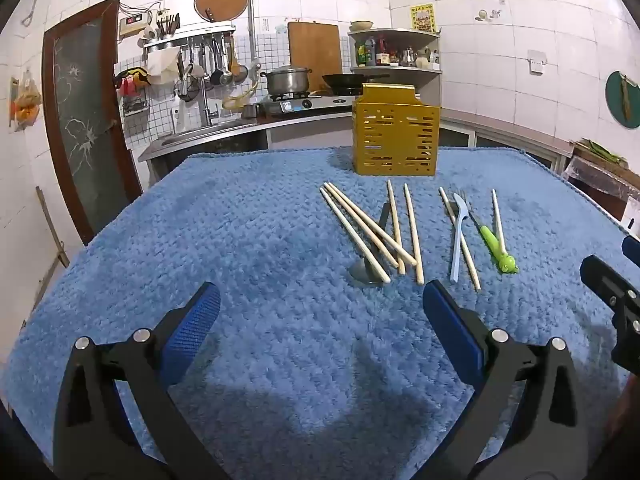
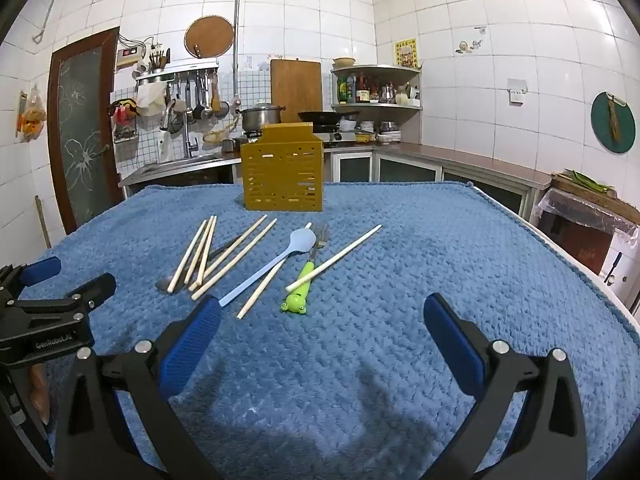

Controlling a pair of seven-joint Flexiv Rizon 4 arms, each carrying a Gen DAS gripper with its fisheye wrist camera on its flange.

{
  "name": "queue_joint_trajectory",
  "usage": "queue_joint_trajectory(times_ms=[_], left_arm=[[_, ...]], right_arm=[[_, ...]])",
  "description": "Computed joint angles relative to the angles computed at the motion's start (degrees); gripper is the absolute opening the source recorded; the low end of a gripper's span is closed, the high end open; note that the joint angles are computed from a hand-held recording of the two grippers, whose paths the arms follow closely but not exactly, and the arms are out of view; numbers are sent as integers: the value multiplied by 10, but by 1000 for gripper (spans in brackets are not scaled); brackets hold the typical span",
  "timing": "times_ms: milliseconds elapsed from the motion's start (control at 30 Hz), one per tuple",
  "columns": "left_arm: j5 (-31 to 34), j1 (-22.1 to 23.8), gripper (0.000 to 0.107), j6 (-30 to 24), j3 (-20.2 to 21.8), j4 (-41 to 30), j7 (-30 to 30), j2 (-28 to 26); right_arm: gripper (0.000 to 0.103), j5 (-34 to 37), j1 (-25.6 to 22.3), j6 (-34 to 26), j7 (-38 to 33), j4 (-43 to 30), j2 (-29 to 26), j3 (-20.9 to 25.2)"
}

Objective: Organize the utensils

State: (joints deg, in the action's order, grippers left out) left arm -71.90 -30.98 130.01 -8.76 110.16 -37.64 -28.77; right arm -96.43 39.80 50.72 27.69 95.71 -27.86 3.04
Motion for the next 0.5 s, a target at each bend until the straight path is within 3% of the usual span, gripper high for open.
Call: queue_joint_trajectory(times_ms=[500], left_arm=[[-4,1,98,1,-2,-2,7,0]], right_arm=[[99,1,2,-2,-5,-1,-1,-1]])
